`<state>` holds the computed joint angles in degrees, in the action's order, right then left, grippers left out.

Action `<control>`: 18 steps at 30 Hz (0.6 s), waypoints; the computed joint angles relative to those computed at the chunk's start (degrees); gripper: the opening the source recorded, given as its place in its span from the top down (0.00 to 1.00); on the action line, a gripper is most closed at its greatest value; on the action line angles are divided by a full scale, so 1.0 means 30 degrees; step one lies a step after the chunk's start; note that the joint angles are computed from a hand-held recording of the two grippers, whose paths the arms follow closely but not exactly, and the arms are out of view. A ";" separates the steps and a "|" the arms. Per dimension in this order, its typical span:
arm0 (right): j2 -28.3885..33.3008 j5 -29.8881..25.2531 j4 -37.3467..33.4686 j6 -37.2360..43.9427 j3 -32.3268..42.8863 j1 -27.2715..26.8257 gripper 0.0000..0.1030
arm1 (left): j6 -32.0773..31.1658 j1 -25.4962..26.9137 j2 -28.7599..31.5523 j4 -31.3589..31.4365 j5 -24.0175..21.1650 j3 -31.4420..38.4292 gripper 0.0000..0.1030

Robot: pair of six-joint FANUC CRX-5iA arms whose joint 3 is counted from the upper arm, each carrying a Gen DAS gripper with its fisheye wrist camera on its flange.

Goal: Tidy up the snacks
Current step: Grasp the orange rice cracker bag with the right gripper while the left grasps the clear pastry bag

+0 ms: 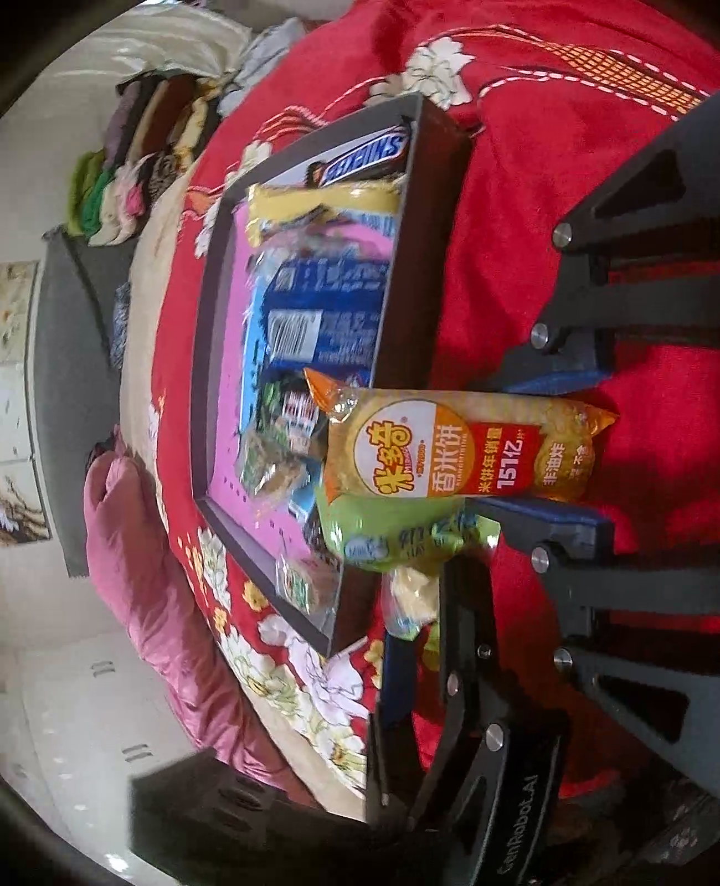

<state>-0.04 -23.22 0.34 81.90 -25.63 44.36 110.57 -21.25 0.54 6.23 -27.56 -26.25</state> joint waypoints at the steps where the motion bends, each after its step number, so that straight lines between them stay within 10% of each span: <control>1: 0.0021 -0.0122 -0.0335 0.0187 0.0140 -0.0143 0.69 | 0.0280 -0.0095 0.0144 -0.0323 -0.0107 0.0205 0.35; 18: -0.0370 -0.0765 -0.1533 -0.0272 0.0606 -0.1380 0.69 | 0.1292 -0.0473 0.1257 -0.0752 -0.0115 0.1115 0.55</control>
<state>-1.15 -25.52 -4.26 81.09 -23.81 40.21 114.44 -22.67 4.31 3.98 -27.90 -22.91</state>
